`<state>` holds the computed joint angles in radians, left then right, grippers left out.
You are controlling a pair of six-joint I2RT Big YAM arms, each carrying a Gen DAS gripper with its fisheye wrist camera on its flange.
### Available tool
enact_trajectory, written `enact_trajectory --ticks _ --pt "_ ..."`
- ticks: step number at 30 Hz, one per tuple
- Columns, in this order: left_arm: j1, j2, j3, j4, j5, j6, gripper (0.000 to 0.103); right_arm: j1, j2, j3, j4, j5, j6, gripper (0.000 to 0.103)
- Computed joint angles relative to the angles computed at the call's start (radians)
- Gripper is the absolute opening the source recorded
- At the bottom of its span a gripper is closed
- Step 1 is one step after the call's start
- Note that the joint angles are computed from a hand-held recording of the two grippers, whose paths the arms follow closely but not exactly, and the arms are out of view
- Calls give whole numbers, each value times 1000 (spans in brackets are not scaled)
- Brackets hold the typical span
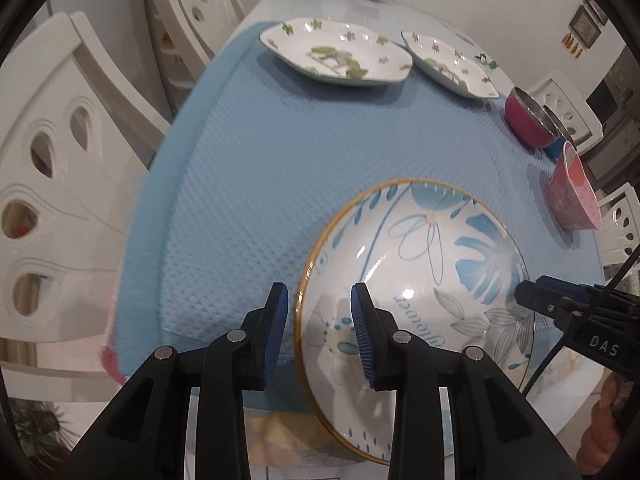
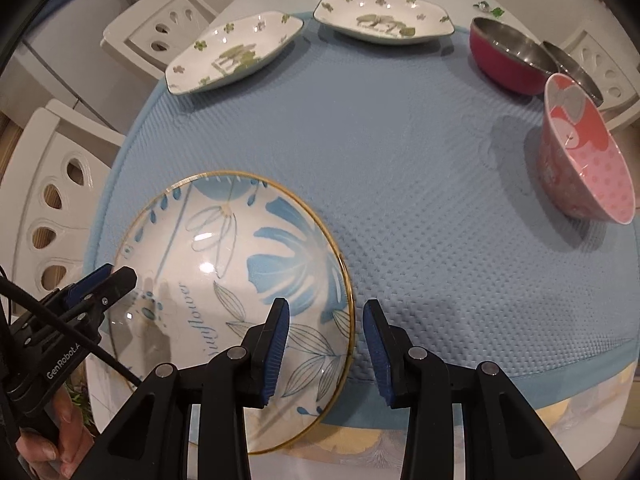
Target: Organize plates and bowls
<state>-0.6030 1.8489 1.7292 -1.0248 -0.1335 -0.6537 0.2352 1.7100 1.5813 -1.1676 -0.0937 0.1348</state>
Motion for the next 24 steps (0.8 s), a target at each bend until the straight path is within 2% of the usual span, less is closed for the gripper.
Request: enact_trajectory --ticks 8,18,22,24 --pt "10 -21 61 14 -65 23 30 9 -55 33 83 29 -13 37" --pt "37 -43 177 73 -161 112 33 31 -57 142 162 49 16 40" --pt "50 -34 219 86 -160 122 37 29 -36 195 160 50 28 55" --pt "53 -28 234 101 -156 133 37 28 -23 220 159 50 34 55"
